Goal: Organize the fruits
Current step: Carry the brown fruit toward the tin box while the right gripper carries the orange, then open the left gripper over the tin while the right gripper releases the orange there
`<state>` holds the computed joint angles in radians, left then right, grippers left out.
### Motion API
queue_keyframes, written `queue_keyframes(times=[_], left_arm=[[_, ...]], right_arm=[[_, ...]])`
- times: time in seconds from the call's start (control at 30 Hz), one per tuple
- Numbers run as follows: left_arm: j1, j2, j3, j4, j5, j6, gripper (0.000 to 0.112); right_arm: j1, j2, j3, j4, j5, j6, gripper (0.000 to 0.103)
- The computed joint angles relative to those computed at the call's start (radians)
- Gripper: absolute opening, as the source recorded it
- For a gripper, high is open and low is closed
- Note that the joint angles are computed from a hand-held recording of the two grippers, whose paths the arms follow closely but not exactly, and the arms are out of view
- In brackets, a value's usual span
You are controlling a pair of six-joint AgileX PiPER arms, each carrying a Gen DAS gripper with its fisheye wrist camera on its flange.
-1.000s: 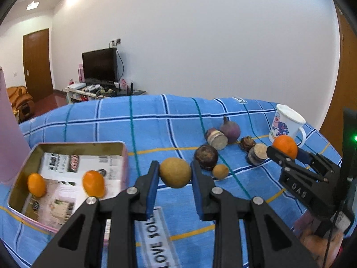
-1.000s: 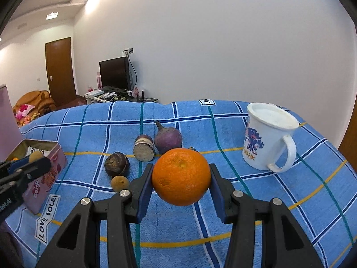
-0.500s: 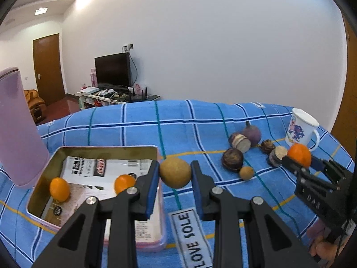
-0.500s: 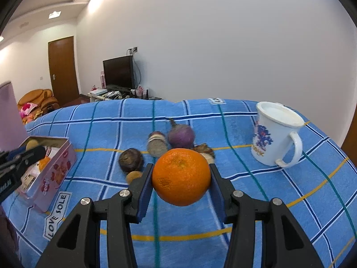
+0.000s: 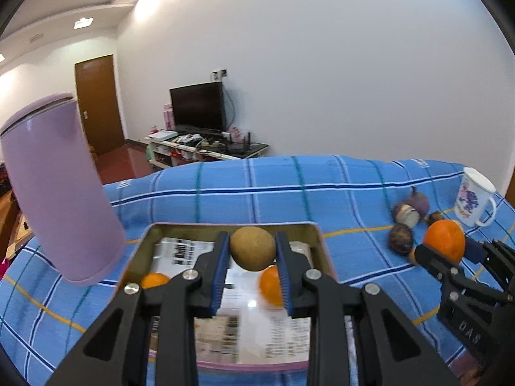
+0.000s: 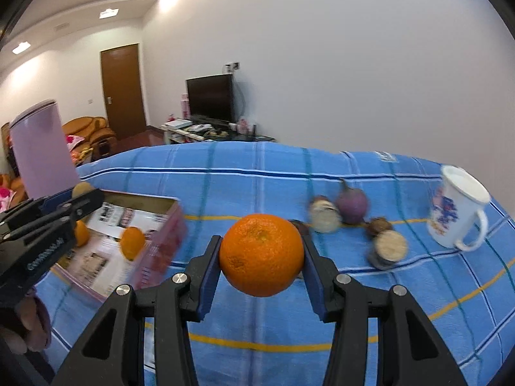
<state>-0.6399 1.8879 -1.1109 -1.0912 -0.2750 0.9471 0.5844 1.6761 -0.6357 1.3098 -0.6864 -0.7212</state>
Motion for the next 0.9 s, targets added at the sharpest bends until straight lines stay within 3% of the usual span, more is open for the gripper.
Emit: queue_keyframes(times=[0.33, 0.7, 0.9], left_arm=[[0.100, -0.002, 0.006, 0.027, 0.000, -0.031, 0.030], [0.154, 0.050, -0.048, -0.157, 0.015, 0.138, 0.030], [0.153, 0.092, -0.101, -0.362, 0.006, 0.345, 0.030]], right_arm=[[0.068, 0.134, -0.221, 0.029, 0.040, -0.049, 0.049], [0.051, 0.276, -0.428, 0.103, 0.127, -0.142, 0.050], [0.012, 0.344, -0.549, 0.214, 0.206, -0.286, 0.050]])
